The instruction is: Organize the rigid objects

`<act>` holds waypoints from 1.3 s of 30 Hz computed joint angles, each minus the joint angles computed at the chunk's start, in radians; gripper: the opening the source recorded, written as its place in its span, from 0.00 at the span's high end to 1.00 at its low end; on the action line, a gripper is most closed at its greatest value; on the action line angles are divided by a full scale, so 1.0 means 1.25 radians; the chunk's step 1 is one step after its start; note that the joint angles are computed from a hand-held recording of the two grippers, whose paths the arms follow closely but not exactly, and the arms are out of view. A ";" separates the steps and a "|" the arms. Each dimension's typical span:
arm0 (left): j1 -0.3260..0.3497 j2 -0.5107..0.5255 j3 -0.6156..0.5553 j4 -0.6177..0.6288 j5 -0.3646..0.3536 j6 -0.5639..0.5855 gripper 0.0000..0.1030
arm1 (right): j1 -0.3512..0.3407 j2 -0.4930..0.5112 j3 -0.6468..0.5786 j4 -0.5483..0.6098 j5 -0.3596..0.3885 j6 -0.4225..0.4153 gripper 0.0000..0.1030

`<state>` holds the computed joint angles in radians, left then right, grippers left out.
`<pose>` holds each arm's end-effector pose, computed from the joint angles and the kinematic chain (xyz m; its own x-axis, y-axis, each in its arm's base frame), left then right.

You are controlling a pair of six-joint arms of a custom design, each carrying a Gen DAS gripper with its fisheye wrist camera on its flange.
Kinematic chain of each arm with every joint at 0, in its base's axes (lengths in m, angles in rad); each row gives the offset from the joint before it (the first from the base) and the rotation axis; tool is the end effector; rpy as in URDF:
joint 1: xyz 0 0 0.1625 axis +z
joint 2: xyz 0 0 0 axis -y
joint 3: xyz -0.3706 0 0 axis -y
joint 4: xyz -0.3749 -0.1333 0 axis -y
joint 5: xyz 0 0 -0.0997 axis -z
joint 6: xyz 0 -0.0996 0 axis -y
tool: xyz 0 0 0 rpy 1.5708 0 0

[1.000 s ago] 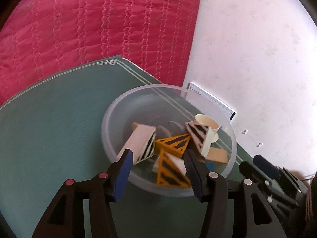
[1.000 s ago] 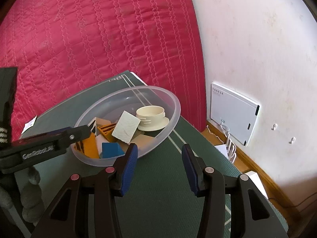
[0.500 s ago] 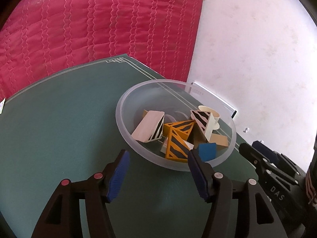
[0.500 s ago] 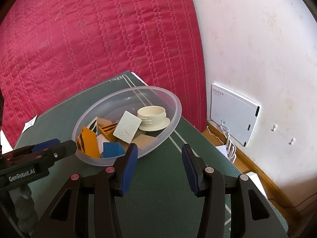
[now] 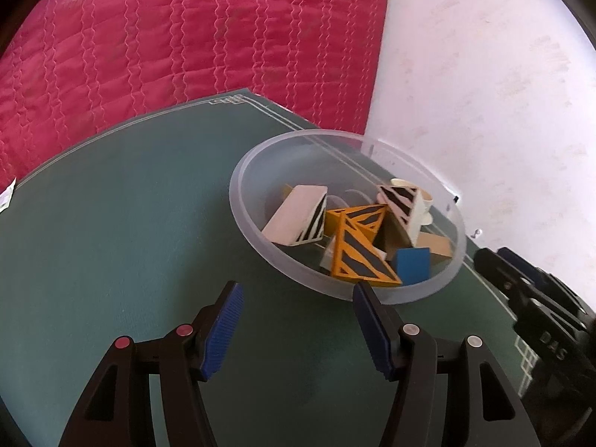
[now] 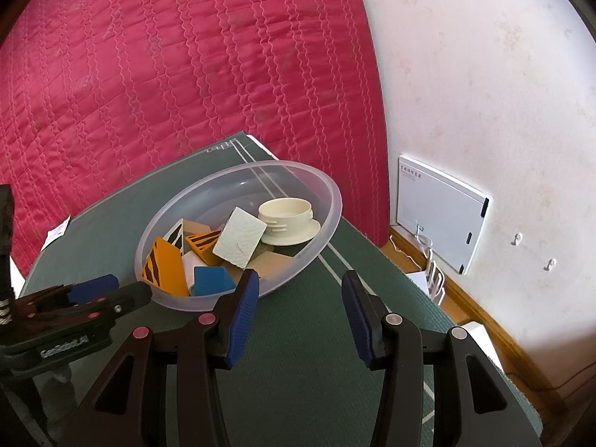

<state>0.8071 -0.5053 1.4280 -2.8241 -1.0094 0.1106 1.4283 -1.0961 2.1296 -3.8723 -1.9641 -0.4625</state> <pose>-0.3304 -0.6144 -0.0044 -0.6543 0.5332 -0.5363 0.7308 0.6282 -0.2671 0.0262 -0.4875 0.2378 -0.7906 0.3097 0.5282 -0.3469 0.4842 -0.8032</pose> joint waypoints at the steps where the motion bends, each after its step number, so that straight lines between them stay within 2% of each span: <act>1: 0.001 0.002 -0.004 -0.001 -0.003 0.001 0.37 | 0.000 0.000 0.000 -0.001 0.000 0.000 0.54; 12: -0.005 0.013 -0.023 0.000 0.004 0.004 0.36 | 0.002 0.003 0.000 -0.003 -0.002 0.001 0.54; 19: -0.008 0.041 -0.066 0.033 0.017 0.006 0.35 | 0.002 0.005 0.001 -0.004 0.000 0.000 0.54; 28: -0.004 0.048 -0.083 0.049 0.025 -0.022 0.27 | 0.003 0.012 0.002 -0.010 -0.003 0.000 0.54; 32: -0.011 0.031 -0.049 0.010 0.040 -0.015 0.18 | -0.001 0.005 0.004 0.008 0.006 0.002 0.54; 36: -0.020 0.018 -0.020 -0.033 0.064 0.006 0.04 | -0.010 -0.009 0.010 0.037 0.016 0.025 0.38; 39: -0.032 0.011 0.009 -0.080 0.101 0.028 0.01 | -0.006 -0.010 0.006 0.043 0.004 0.021 0.37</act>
